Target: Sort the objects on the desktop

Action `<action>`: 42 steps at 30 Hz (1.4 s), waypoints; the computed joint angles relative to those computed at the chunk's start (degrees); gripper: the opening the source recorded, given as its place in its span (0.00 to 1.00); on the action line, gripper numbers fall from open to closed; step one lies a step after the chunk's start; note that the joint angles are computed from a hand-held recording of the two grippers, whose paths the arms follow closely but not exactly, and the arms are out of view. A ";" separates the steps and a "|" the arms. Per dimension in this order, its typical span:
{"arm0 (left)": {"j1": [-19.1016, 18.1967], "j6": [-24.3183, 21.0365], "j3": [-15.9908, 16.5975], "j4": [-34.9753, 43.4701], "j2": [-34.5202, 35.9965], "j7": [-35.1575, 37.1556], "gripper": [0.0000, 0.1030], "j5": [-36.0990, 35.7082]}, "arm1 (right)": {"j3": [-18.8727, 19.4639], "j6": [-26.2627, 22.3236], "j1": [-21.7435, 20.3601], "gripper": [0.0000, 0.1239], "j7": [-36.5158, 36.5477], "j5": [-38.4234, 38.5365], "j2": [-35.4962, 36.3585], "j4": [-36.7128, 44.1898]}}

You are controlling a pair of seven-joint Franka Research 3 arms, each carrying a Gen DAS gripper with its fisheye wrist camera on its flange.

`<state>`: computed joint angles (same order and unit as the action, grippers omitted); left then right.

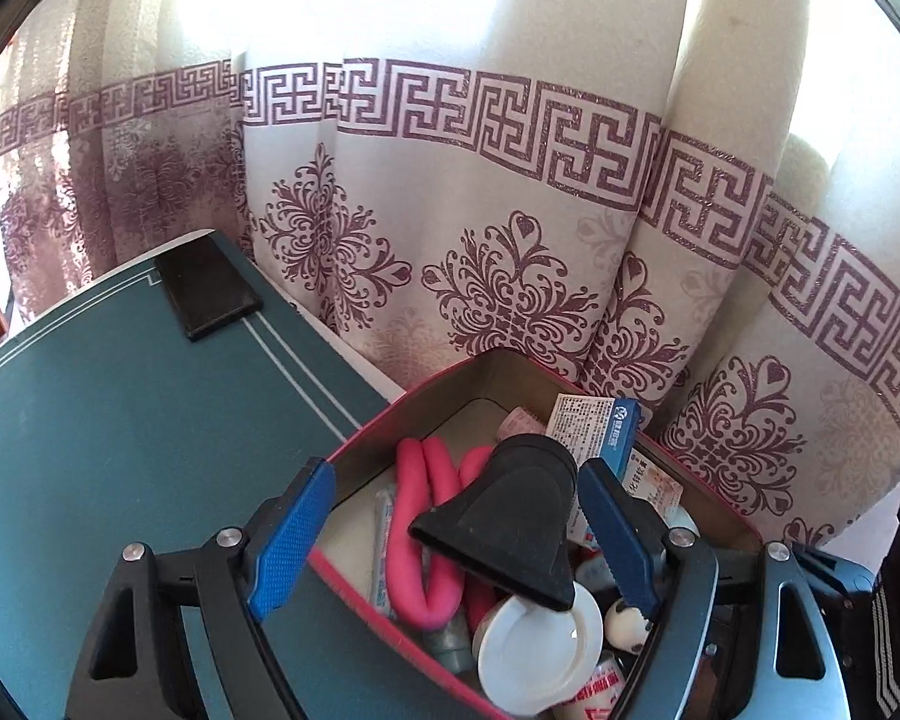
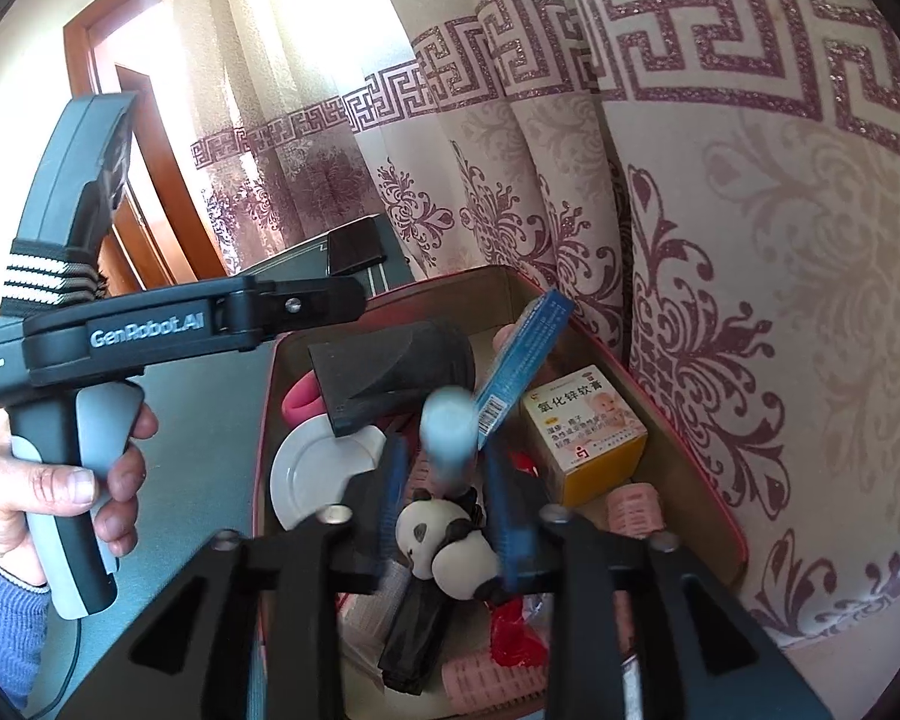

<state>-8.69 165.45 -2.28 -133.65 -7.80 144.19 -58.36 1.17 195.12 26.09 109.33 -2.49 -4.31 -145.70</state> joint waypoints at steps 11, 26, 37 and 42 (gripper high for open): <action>-1.19 9.92 -0.37 -11.60 -10.82 -8.00 0.99 7.28 | -7.14 -3.55 6.68 0.83 0.87 -3.59 -7.35 -5.26; 19.29 16.48 -24.38 -27.18 -27.51 -41.70 0.99 21.42 | 12.59 -15.18 -6.75 0.83 -7.38 4.92 -25.84 -16.94; 16.60 10.77 -24.83 -29.06 -33.04 -48.33 0.99 28.82 | 12.68 -14.52 -4.62 0.83 -9.83 11.16 -26.63 -18.47; 16.94 11.46 -25.40 -28.65 -32.20 -52.64 0.99 32.00 | 10.78 -13.60 -3.11 0.83 -11.08 13.27 -26.51 -18.97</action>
<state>8.25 176.92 -27.67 -162.31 -40.00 91.55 -26.36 11.96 181.52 22.98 98.25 10.78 -30.82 -164.67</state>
